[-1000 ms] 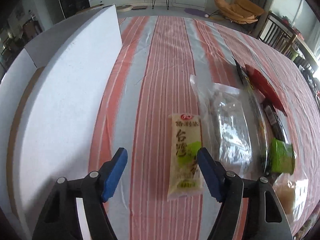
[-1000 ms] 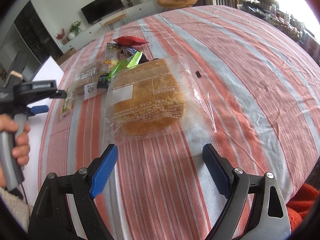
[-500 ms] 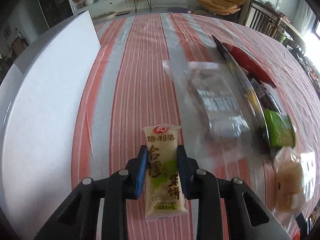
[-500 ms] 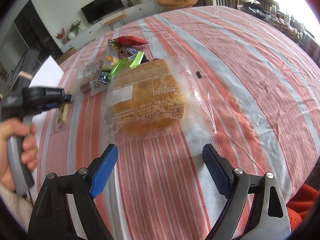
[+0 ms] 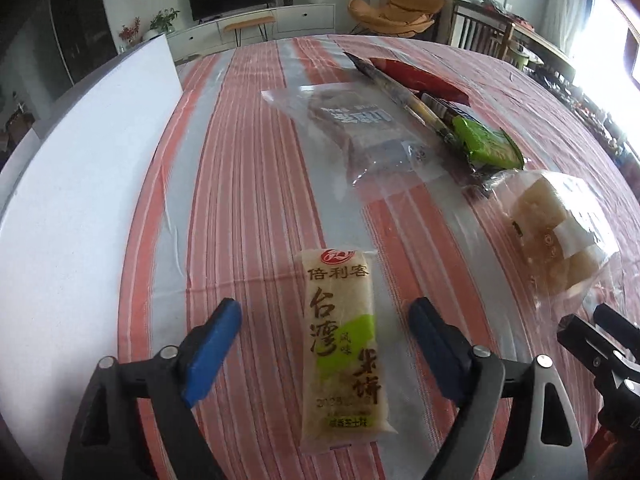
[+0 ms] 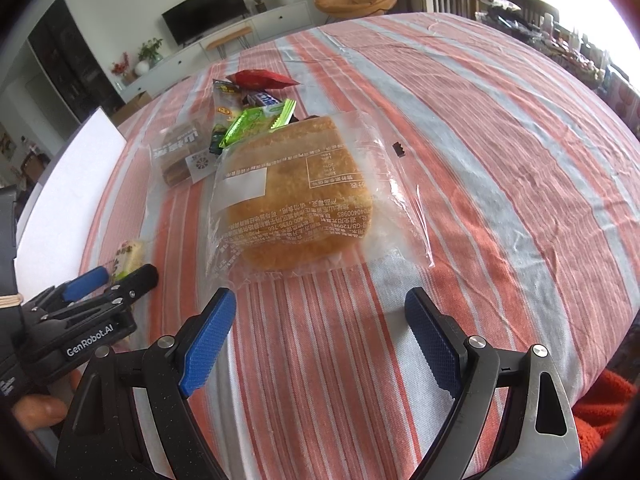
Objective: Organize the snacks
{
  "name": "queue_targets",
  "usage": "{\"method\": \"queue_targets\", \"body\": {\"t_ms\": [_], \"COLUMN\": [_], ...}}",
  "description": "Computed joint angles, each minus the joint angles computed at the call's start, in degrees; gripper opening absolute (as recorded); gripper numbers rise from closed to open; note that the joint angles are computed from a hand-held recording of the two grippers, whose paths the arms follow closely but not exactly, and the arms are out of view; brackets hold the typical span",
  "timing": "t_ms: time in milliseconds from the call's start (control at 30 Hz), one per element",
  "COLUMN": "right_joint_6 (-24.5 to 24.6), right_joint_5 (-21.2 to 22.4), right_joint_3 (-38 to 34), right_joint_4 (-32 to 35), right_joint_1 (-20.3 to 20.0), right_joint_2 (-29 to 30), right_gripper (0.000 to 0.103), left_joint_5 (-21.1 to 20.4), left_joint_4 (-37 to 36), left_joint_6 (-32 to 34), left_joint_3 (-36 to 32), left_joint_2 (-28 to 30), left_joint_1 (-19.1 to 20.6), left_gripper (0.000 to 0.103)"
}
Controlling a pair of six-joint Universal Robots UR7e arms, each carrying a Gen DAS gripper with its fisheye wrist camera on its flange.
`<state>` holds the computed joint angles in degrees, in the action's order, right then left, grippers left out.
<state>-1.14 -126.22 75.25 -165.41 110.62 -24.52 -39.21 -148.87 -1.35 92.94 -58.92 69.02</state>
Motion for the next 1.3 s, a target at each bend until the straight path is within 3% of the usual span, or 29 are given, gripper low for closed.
{"method": "queue_targets", "body": {"t_ms": [133,367,1133,1300], "right_joint_6": [-0.32,-1.70,-2.22,-1.22], "right_joint_5": [-0.78,-3.89,-4.71,-1.69], "right_joint_3": [-0.33,-1.94,-2.35,-0.76], "right_joint_4": [0.28,1.57,1.68,0.65], "right_joint_1": [0.16,0.81,0.97,0.51], "right_joint_2": [0.27,1.59,2.04,0.78], "right_gripper": [0.089,0.089,0.089,0.089], "left_joint_5": [0.71,0.44,0.59,0.59], "left_joint_4": [-3.15,-8.36,-8.88,-8.93], "left_joint_6": [1.74,5.21,5.31,5.36], "left_joint_3": [0.35,1.32,1.64,1.63], "left_joint_2": [0.41,0.83,0.79,0.80], "left_joint_1": [0.67,1.06,0.95,0.97], "left_gripper": [0.103,0.103,0.103,0.103]}}
